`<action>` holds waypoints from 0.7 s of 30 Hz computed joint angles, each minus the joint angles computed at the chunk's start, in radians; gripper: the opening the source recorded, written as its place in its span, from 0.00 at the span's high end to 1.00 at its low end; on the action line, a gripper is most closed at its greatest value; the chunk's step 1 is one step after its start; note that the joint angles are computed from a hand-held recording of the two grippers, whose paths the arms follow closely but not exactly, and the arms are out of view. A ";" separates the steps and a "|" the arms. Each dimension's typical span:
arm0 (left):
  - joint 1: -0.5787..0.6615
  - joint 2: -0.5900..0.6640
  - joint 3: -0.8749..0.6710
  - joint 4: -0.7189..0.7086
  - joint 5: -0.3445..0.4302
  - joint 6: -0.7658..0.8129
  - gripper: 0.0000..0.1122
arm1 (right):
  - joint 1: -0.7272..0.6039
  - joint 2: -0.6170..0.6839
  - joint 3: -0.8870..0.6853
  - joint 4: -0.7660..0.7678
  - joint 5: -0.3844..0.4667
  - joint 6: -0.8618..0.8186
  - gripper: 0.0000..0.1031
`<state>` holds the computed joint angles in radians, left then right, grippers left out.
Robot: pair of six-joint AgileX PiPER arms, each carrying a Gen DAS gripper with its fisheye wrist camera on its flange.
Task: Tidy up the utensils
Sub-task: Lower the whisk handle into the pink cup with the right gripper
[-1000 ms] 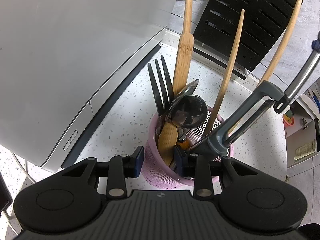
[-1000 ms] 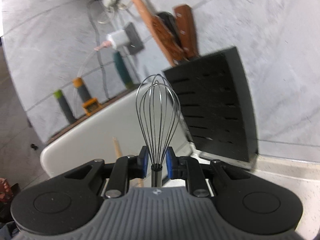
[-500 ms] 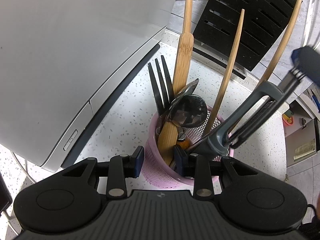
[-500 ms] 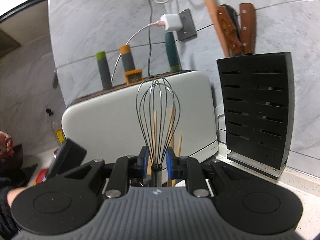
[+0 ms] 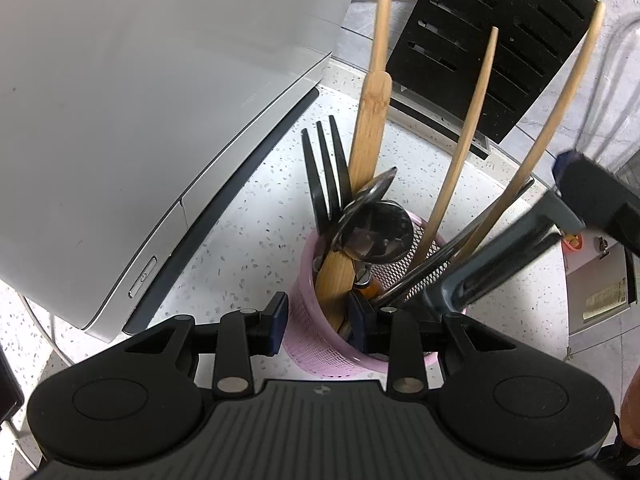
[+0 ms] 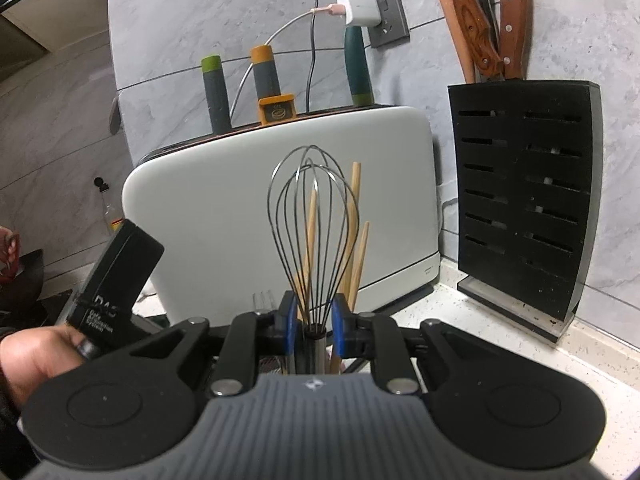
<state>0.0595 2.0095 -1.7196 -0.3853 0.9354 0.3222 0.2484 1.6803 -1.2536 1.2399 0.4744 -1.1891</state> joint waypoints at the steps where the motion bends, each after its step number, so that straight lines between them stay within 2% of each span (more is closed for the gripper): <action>1: 0.002 0.000 0.000 -0.003 0.002 0.002 0.67 | -0.005 -0.002 -0.001 -0.010 0.014 0.011 0.85; 5: 0.001 0.001 -0.002 0.001 0.002 0.003 0.67 | -0.017 -0.007 -0.021 -0.086 0.056 0.119 0.85; 9: 0.003 0.001 -0.002 -0.002 0.003 0.005 0.67 | -0.014 -0.008 0.005 -0.001 0.056 0.035 0.85; 12: 0.003 0.000 0.000 -0.003 0.002 0.008 0.67 | -0.004 -0.009 -0.011 -0.055 0.052 0.085 0.86; 16: -0.001 -0.001 -0.001 0.005 0.003 0.007 0.67 | 0.037 -0.023 0.010 -0.138 -0.087 0.168 0.87; 18: -0.005 -0.003 -0.001 0.013 0.000 -0.001 0.67 | 0.048 -0.012 0.018 -0.110 -0.137 0.172 0.87; 21: -0.010 -0.006 0.000 0.018 -0.002 -0.009 0.67 | 0.032 0.033 0.005 0.023 -0.094 0.118 0.87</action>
